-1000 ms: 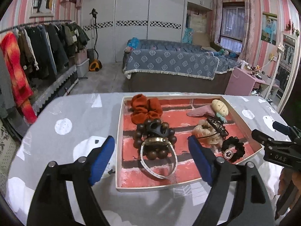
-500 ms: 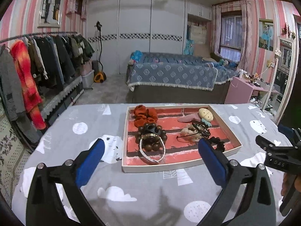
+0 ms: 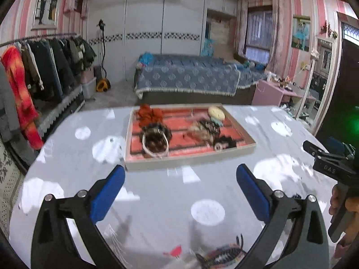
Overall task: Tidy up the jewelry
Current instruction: 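Withdraw both tools toward the rainbow claw clip and brown pendant, then grasp the rainbow claw clip with the left tool while the right tool grasps the brown pendant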
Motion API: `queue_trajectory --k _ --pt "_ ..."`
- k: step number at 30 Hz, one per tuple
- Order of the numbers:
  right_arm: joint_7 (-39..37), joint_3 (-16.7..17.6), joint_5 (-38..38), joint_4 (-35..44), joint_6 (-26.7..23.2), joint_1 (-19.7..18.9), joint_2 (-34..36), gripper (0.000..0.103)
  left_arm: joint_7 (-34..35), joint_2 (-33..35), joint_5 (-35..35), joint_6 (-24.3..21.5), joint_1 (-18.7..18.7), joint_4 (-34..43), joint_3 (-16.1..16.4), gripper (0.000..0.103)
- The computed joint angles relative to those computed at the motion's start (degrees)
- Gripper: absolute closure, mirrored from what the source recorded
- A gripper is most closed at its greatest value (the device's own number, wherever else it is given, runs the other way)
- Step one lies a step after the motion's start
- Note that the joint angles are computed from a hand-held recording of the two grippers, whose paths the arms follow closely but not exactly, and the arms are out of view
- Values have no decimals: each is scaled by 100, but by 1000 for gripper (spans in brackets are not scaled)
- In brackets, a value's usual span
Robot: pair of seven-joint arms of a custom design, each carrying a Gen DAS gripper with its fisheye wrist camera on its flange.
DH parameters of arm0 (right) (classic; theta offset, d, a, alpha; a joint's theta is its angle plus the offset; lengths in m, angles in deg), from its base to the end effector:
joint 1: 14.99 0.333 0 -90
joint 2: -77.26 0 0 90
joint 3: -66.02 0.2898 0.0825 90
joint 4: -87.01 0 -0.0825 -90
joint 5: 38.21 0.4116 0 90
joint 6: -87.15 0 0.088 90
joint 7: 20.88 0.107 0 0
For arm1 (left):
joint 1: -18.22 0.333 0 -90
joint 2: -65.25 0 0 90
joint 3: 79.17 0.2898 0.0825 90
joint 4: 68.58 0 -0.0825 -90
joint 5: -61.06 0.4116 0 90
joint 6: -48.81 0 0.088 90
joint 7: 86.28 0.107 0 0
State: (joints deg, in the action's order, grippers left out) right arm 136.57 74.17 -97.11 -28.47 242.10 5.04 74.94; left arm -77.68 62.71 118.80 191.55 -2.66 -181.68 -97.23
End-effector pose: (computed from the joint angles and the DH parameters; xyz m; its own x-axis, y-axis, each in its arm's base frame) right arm 0.5251 0.3158 0.5030 0.0787 -0.9949 0.0638 -0.5508 -0.0967 -0.8290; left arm 0.4741 -0.3917 0.5115 0.0476 -0.9975 0.0530 -0.5745 -0.0707 -0.8155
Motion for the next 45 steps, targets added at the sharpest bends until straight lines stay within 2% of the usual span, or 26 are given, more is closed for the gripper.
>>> queue_trajectory --k 4,7,14,21,25,29,38,45 --pt "-279 -34 501 -408 221 -77 -184 4 -31 40 -292 56 -52 -81 -25 5" --pt "-807 28 961 -559 -55 -87 -222 4 -42 98 -316 -224 -157 -62 -83 5" --pt "-961 89 1084 -918 2 -137 -266 4 -49 336 -320 -567 -435 -36 -160 5" --pt "-1327 108 1449 -1150 150 -160 -289 5 -261 427 -733 -274 -568 -214 -109 5" --pt "-1408 160 1448 -1143 7 -150 -245 5 -163 588 -869 -289 -660 -108 -111 5" --pt "-1504 129 1542 -1174 81 -130 -247 6 -69 756 -982 -391 -758 26 -84 5" --pt "-2201 94 2220 -1188 233 -65 -161 17 43 1015 -1183 -685 -894 218 11 5" --pt "-2861 22 3047 -1143 320 14 -22 34 216 1212 -1185 -921 -991 455 52 5"
